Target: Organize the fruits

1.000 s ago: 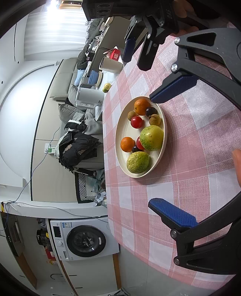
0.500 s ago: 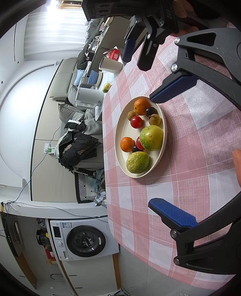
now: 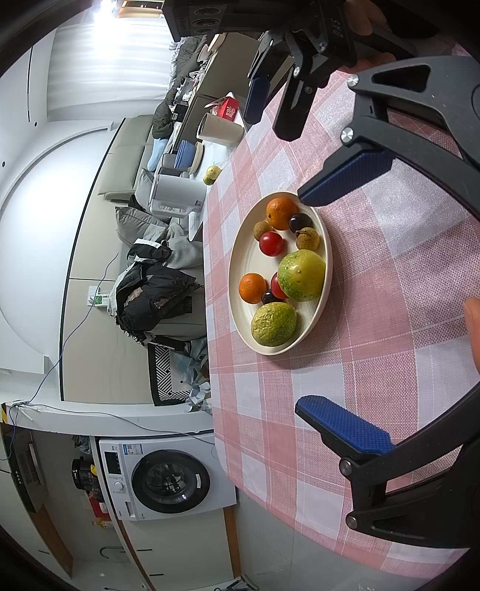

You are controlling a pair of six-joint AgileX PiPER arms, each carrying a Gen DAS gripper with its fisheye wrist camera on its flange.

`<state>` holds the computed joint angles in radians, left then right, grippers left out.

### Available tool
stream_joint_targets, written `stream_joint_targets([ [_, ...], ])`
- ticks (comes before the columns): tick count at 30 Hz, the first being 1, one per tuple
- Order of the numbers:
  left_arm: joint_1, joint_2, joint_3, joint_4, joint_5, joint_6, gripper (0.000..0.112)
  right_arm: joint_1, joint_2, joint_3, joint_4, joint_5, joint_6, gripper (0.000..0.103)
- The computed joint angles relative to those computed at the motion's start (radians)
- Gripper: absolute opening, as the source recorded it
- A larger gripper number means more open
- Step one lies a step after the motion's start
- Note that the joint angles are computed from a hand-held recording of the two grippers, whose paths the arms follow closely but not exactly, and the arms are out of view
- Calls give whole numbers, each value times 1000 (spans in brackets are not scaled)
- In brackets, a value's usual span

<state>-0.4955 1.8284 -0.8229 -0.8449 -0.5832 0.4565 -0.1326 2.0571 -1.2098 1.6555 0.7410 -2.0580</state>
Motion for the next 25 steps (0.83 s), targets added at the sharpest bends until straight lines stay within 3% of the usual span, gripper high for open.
stream_joint_targets([
  [25,2,8,5,10,-16,-24,102,0,0,-1,-3,0,3,103],
])
